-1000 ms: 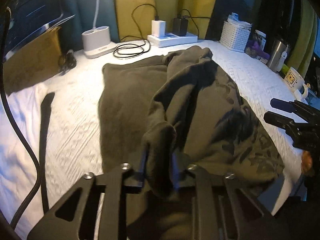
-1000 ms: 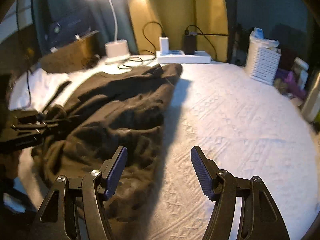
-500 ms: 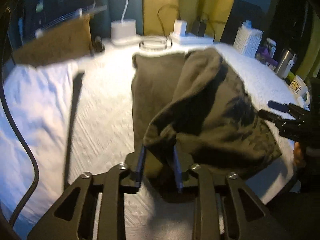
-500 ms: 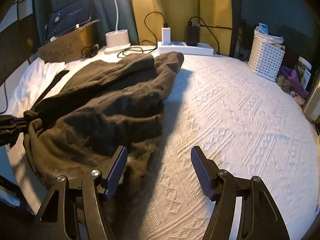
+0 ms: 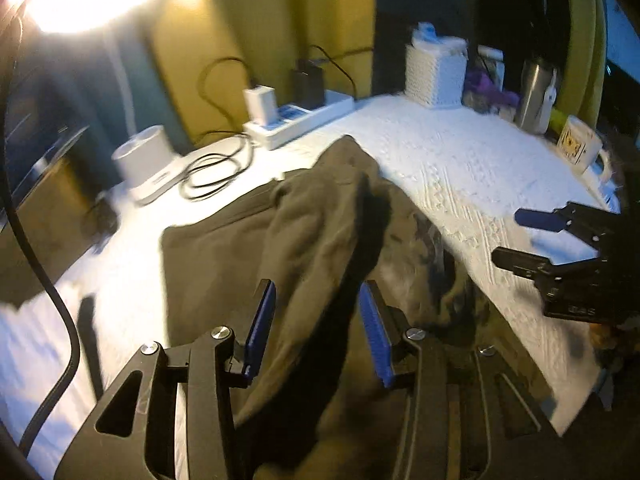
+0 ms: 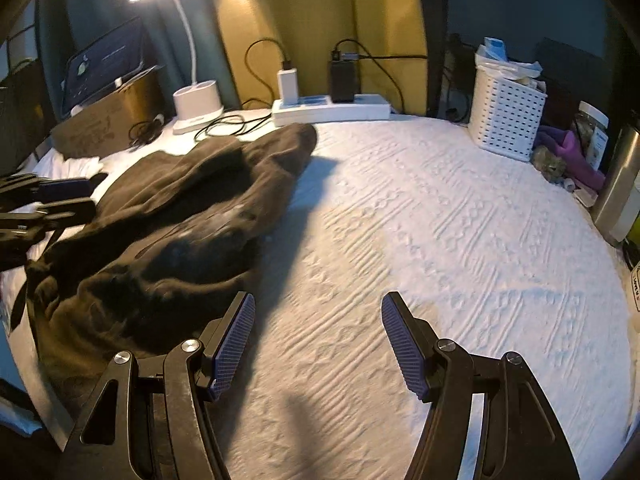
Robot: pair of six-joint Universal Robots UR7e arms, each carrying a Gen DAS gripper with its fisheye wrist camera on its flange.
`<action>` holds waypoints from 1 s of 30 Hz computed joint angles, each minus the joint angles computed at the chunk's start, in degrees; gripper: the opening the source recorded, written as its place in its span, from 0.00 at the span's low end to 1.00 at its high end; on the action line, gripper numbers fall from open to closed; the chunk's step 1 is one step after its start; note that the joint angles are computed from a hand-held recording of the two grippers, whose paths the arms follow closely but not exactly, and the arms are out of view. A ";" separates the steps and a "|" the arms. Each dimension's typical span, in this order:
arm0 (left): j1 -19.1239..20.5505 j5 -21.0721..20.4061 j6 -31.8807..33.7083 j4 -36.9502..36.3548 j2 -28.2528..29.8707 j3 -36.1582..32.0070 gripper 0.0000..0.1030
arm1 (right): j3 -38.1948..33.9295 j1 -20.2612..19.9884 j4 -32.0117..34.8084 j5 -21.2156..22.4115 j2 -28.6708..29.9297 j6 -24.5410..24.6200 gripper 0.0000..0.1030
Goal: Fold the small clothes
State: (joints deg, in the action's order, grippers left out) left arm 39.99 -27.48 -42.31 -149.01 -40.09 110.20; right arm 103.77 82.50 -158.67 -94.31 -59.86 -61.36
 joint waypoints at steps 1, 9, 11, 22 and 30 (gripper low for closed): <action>0.76 -0.12 2.19 -0.09 1.00 -1.69 0.42 | -0.44 -0.07 0.15 0.14 0.17 0.21 0.66; 6.54 -1.17 10.54 9.13 6.56 -12.88 0.42 | -3.80 -0.28 2.11 0.00 2.31 1.89 0.66; 7.30 -1.38 11.47 7.54 6.02 -12.40 0.42 | -4.19 -0.08 2.27 -0.35 2.78 1.68 0.66; 6.36 5.11 5.53 -5.42 -1.63 -0.43 0.01 | -5.41 2.53 1.34 -2.35 5.73 0.44 0.66; 8.11 6.36 0.07 -8.63 -8.02 6.55 0.01 | -5.33 4.46 -0.06 -4.00 7.44 1.36 0.66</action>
State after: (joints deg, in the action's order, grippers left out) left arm 48.10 -21.12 -42.25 -157.63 -48.11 116.75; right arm 98.44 86.96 -158.74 -98.31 -52.42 -60.00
